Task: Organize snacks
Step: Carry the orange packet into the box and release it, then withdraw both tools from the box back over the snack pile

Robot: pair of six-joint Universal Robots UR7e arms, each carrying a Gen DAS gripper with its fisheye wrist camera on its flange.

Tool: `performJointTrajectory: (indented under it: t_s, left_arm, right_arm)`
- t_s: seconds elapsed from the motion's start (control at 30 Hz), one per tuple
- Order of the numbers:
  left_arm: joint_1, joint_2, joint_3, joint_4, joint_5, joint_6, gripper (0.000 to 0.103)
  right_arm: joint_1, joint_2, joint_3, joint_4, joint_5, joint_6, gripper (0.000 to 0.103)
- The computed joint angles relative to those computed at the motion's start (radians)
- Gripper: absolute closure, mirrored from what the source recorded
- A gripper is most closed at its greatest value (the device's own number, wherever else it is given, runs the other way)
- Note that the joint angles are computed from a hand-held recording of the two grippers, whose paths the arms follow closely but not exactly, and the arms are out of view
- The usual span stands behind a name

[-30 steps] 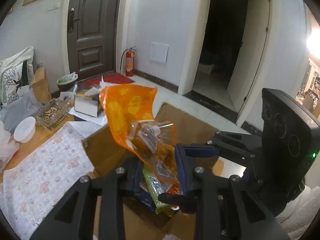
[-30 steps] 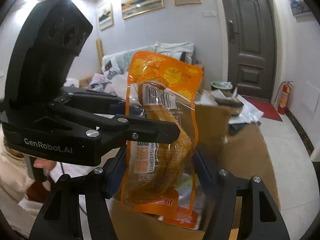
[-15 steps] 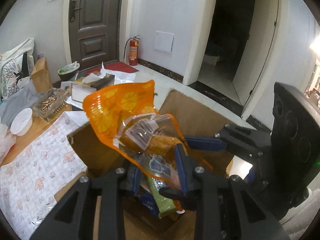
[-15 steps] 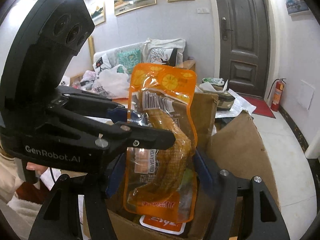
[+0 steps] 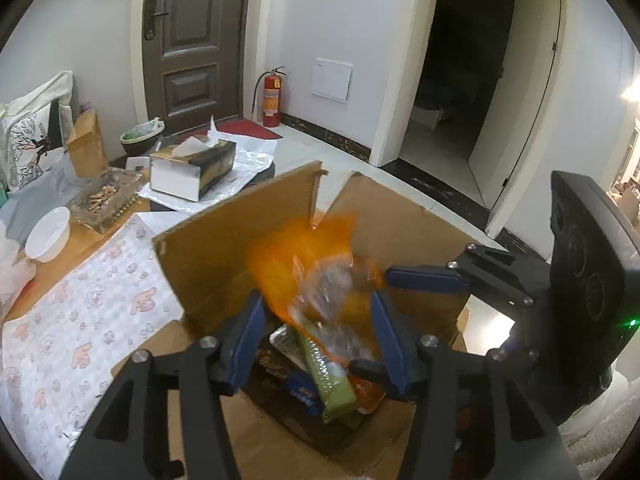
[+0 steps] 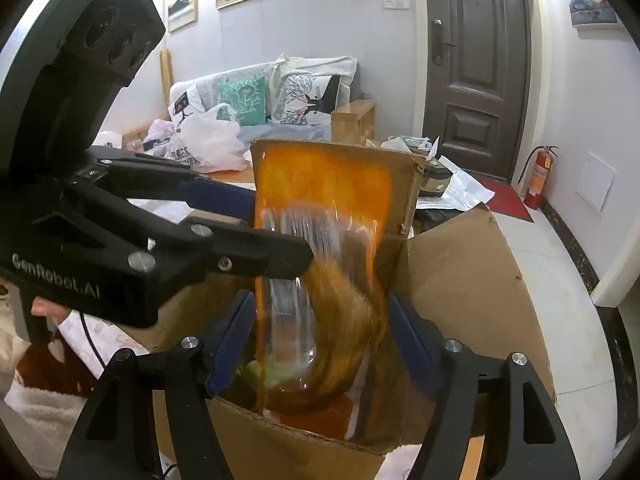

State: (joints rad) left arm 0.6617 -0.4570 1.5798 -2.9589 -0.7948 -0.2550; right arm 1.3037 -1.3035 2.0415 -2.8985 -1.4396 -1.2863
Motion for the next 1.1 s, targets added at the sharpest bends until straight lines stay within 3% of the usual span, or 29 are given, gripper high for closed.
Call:
performJointTrajectory:
  t_s: [0.37,0.6,0.9,1.1]
  left_arm:
    - [-0.024,-0.062,0.093,-0.016,0.058,-0.054,0.041]
    - [-0.071,-0.164,0.249,-0.048,0.149,-0.123,0.036]
    - [-0.150,-0.363,0.530,-0.011,0.290,-0.324,0.031]
    - [-0.193,-0.494,0.712,0.067,0.331,-0.515,0.030]
  right_arm:
    - [0.008,-0.023,0.016,0.020,0.003,0.017,0.034]
    - [0.029,-0.039,0.043,0.056,0.025,0.040,0.034]
    - [0.117,-0.044,0.135,0.041,0.025,0.059,0.034]
    - [0.204,0.020,0.205,-0.024,-0.009,0.104,0.034]
